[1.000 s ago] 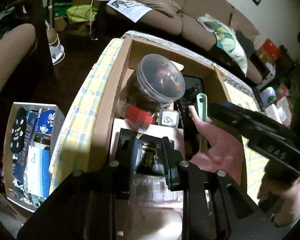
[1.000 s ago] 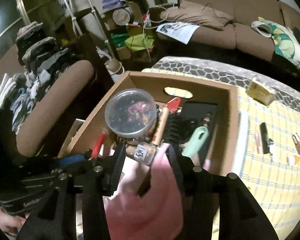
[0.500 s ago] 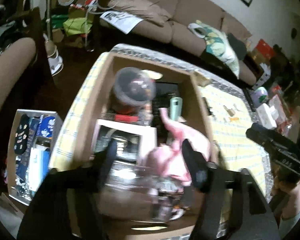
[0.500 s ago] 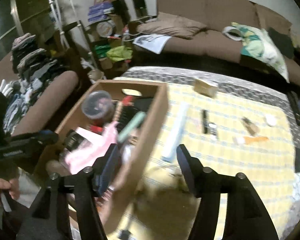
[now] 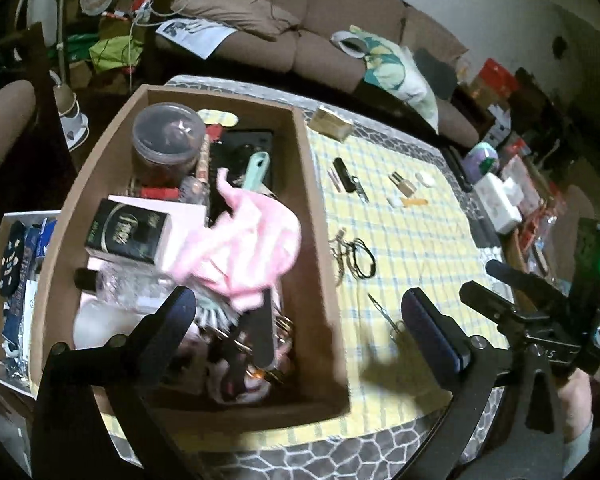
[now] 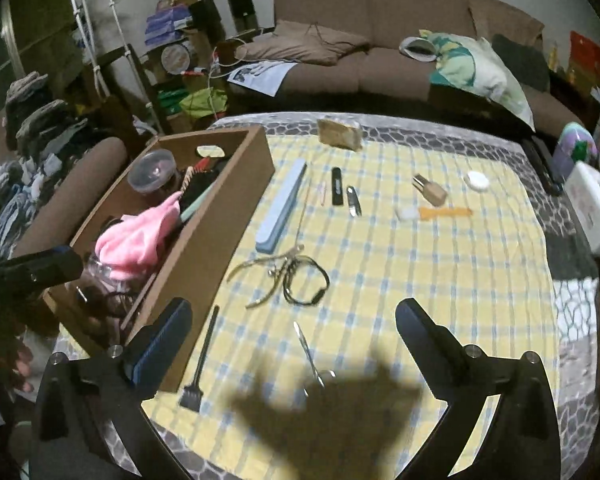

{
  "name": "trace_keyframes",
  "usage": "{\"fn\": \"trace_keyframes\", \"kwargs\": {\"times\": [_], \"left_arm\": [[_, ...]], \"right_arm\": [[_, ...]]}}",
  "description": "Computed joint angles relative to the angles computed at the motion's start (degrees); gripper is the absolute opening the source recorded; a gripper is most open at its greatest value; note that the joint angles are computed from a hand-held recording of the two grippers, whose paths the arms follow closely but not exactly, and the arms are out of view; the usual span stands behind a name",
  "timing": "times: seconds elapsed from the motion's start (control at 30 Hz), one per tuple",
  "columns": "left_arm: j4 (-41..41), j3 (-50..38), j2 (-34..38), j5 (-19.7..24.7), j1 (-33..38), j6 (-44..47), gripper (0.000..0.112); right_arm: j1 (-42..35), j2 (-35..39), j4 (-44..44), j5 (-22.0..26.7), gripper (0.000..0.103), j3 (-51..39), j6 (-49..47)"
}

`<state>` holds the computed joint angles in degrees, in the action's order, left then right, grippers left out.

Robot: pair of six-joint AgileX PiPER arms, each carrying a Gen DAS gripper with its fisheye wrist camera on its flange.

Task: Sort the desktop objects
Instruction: 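Move both tools out of the box back over the cloth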

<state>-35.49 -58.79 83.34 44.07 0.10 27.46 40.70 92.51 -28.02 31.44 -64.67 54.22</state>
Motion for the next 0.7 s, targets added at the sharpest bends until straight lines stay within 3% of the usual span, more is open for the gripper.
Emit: {"fn": "trace_keyframes", "kwargs": {"times": [0.23,0.37,0.57,0.7], "left_arm": [[-1.0,8.9,-6.8,-6.5,-6.0,0.6,0.103],[3.0,9.6,-6.2,-9.8,-11.3,-2.6,0.103],[17.2,-0.5,0.6,-11.3,-19.5,-17.6,0.103],[27.0,-11.6,9.4,-9.5,-24.3,-26.5,0.099]], "right_arm": [[0.8,-4.7,-7.3,-5.4,0.103,10.6,11.4],[0.2,-6.1,-11.3,-8.8,0.103,15.4,16.8],[-4.1,-8.3,-16.8,-12.2,0.103,20.4,21.6],[-8.8,-9.6,-23.4,-15.3,0.103,23.0,26.0]]}}
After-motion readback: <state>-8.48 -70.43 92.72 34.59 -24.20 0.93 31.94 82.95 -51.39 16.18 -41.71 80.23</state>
